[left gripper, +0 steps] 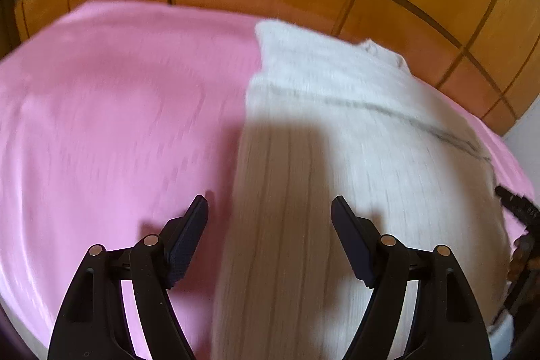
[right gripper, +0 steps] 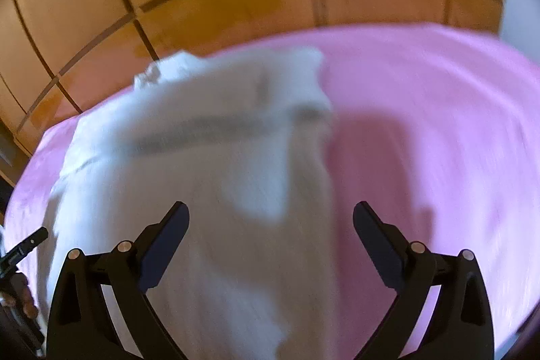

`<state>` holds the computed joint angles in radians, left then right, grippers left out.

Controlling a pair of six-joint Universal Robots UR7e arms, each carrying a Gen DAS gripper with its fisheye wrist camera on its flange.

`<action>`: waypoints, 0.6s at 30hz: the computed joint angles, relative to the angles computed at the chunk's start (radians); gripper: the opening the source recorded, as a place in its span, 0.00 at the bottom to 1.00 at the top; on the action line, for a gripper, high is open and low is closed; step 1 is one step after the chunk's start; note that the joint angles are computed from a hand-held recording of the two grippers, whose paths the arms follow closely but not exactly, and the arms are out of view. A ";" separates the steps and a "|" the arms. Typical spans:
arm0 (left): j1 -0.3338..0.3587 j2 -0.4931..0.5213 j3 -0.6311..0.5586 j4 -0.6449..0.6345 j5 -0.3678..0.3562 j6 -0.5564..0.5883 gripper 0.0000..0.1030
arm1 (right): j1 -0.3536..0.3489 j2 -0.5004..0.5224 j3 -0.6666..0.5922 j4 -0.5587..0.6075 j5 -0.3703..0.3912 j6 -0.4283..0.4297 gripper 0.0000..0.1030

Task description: Fold small clothes

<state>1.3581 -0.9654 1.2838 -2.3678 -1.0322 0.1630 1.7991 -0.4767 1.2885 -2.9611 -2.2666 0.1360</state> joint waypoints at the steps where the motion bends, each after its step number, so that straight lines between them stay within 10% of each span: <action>1: 0.002 -0.023 0.029 0.002 -0.008 -0.010 0.70 | -0.002 -0.029 0.055 -0.011 0.018 0.026 0.93; 12: 0.005 -0.252 0.260 0.143 -0.114 -0.047 0.44 | 0.049 -0.189 0.399 -0.018 0.145 0.161 0.51; 15: 0.005 -0.280 0.281 0.183 -0.126 -0.035 0.20 | 0.054 -0.194 0.399 0.031 0.174 0.157 0.19; 18: 0.011 -0.294 0.284 0.173 -0.158 -0.029 0.07 | 0.058 -0.197 0.380 0.023 0.220 0.134 0.11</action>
<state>1.3688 -1.2595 1.5674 -2.1951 -1.1906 0.1335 1.8569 -0.6734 1.6689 -2.9379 -2.0466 0.2699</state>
